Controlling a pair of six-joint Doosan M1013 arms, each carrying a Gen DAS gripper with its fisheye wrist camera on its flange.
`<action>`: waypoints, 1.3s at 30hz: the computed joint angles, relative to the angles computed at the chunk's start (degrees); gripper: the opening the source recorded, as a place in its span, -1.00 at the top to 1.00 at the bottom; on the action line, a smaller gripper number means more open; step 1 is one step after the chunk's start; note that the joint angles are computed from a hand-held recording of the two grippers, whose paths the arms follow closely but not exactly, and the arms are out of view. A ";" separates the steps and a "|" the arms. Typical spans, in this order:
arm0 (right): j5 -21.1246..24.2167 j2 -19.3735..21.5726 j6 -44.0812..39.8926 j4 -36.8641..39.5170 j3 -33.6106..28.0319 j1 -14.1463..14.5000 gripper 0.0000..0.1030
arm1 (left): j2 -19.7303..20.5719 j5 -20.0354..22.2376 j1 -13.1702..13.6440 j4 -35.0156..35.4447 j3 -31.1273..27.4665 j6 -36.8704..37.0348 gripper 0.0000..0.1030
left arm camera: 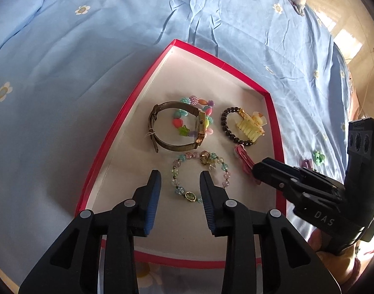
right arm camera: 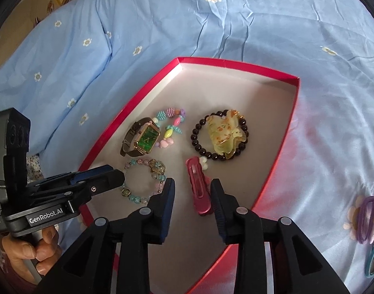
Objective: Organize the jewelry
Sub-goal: 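Move the left tool to the purple bow tie while the right moves to the green hair tie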
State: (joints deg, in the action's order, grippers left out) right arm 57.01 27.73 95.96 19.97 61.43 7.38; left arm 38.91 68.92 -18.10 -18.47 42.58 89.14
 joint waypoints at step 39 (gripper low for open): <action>-10.53 -17.04 13.32 -7.67 21.59 -6.61 0.23 | -3.35 1.82 -5.78 -4.62 3.52 8.22 0.20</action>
State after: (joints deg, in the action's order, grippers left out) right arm 46.48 10.68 109.28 12.30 83.02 0.77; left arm 35.56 70.73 -23.88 -23.09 46.10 97.35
